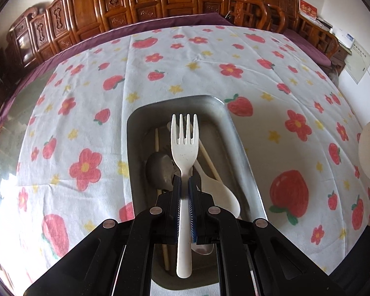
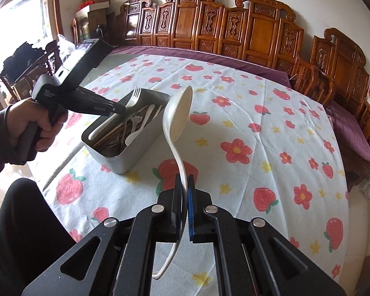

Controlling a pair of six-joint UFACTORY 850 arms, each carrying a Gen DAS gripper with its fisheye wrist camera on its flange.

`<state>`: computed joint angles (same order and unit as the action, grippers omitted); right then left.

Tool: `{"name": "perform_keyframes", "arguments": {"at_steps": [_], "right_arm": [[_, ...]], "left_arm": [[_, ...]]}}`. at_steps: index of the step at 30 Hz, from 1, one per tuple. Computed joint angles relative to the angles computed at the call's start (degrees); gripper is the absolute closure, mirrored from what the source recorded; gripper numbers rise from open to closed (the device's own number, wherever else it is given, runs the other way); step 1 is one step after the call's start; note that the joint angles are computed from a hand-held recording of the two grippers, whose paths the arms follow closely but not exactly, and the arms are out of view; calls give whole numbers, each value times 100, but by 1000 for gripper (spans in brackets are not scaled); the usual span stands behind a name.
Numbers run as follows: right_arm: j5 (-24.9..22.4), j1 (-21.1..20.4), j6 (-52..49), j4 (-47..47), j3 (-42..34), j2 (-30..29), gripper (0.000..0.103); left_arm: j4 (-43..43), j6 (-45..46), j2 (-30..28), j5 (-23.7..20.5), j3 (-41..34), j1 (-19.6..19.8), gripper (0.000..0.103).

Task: Organize utensils
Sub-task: 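Carry the white fork over the tray and lower it in with the left tool, then open the left tool to release the fork while the right tool brings the spoon over the tray, then lower the white plastic spoon into the tray and open the right tool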

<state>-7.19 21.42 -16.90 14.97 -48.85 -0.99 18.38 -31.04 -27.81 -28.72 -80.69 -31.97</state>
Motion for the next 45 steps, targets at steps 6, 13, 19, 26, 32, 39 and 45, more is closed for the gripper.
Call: {"name": "perform_keyframes", "arguments": {"at_steps": [6,13,19,26,32,39,45], "right_arm": [[-37,60,-232,286,-89,-119,98],[-172,173,-637,722,-427,-446,98],[-193,343,-1061,1268,-846,-845,98],[-296,553,-1292,1799,-1403,-1403,98],[-540,657,-1073,1934,-1973,-1918,98],[-719,743,-119,1254,-2557,-2459,98],[-878,859,1098,100,-3072,-2927,98]], "left_arm": [[-242,242,-73,54,-8,57,95],[-163,256,313,312,377,107,83],[30,246,865,647,918,146,78],[219,27,1372,896,1430,336,76],[203,13,1682,1026,1761,556,74],[-125,365,1928,1128,2028,737,70],[-144,425,2058,1201,2168,800,68]]}}
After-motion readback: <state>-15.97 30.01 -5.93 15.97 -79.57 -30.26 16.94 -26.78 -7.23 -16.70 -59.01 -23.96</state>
